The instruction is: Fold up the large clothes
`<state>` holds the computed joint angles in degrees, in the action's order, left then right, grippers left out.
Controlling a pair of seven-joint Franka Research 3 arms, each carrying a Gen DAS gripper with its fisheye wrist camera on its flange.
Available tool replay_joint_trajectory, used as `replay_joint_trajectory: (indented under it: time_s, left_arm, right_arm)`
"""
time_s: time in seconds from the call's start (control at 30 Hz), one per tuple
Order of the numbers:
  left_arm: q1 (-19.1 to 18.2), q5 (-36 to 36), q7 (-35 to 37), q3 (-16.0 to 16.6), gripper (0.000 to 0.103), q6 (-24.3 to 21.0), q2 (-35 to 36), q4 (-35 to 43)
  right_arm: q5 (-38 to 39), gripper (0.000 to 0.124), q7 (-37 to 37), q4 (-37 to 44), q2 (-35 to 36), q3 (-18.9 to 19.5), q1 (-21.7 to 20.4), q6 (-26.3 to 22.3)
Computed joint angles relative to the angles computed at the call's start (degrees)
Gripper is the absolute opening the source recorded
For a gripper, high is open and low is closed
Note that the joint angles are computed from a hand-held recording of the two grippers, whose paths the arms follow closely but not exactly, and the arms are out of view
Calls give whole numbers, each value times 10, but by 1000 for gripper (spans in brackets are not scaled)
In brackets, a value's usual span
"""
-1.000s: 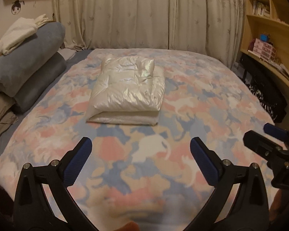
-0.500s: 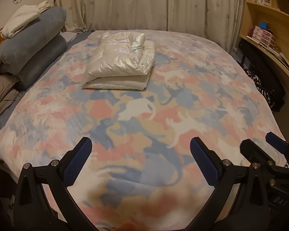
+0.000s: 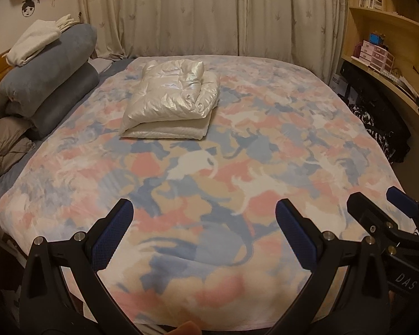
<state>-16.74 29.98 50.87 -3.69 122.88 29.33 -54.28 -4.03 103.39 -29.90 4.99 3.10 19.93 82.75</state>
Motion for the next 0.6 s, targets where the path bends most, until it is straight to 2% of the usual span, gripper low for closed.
replay_joint_trajectory:
  time_s: [0.2,0.6]
  left_arm:
    - [-4,6,-4,2,101,-5,-3,2]
    - [-5,5,-6,0,101,-11,-5,2]
  right_arm:
    - [14,100,-5,-68,-33,2,-15,35]
    - [18,100,-4,-121,-59,13,-30,65]
